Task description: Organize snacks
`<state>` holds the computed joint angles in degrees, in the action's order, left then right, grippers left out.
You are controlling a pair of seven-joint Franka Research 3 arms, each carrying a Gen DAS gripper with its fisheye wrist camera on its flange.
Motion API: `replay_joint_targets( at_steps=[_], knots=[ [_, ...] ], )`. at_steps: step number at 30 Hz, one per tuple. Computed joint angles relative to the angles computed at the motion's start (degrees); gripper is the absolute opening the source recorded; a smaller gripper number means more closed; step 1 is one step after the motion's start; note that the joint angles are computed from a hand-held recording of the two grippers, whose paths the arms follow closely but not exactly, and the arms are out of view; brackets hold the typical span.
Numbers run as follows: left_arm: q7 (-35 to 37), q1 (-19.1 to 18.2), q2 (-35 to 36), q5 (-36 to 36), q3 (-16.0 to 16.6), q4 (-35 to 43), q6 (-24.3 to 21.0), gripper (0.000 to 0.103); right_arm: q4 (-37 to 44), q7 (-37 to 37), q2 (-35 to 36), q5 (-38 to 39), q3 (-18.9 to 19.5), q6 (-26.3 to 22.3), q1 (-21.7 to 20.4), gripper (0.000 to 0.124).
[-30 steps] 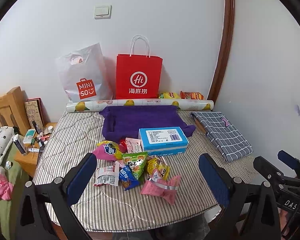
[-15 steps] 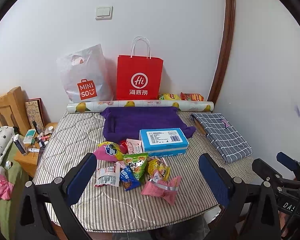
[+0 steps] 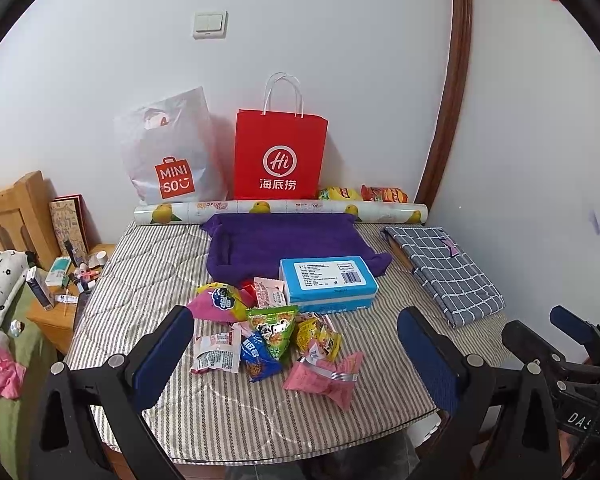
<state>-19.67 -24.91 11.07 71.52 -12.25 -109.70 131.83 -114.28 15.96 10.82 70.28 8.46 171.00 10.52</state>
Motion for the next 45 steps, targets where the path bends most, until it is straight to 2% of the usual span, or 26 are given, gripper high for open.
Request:
replay_joint_targets(
  at_steps=[4,7,14,20,24,26,31,34,40,45],
  knots=[
    [0.1,0.1,0.1,-0.1,0.1,0.0,0.3,0.102,-0.3,-1.0,-0.2,0.5,0.2,-0.1,0.0,0.103],
    [0.1,0.2,0.2,0.0,0.2,-0.1,0.6,0.102,-0.3,-5.9,-0.4,4.3,0.9,0.3,-0.1,0.103],
    [-0.1,0.6,0.3,0.3,0.5,-0.7,1.3,0.102,0.6,-10.1,0.3,8.8,0.5,-0.7,0.6,0.102],
    [-0.1,2.1,0.8,-0.8,1.3,-1.9,3.2,0.102,2.2,-14.0,3.5,9.9,1.0,2.3,1.9,0.102],
    [0.0,3.5,1.9,-2.5,2.1,-3.0,4.8,0.102,3.2,-8.6,6.3,3.1,1.1,0.1,2.0,0.101],
    [0.0,4.2,2.3,-3.2,2.6,-3.6,5.9,0.102,4.4,-3.4,8.7,-2.7,0.7,-2.1,2.2,0.099],
    [-1.7,6.5,3.0,-4.0,4.1,-6.5,10.6,0.098,7.9,8.4,15.2,-15.5,-0.4,-5.2,3.8,0.091],
    [-3.1,7.6,3.8,-4.0,5.0,-7.8,13.5,0.097,10.1,12.8,18.7,-20.7,-0.2,-6.7,4.0,0.091],
    [-4.7,9.5,5.5,-3.2,6.7,-9.3,19.0,0.097,15.1,19.2,24.4,-27.3,2.4,-10.6,1.9,0.091],
    [-0.6,10.0,8.6,-4.8,7.4,-7.3,21.1,0.097,18.8,22.7,27.8,-30.2,4.3,-13.6,0.4,0.091]
  ],
)
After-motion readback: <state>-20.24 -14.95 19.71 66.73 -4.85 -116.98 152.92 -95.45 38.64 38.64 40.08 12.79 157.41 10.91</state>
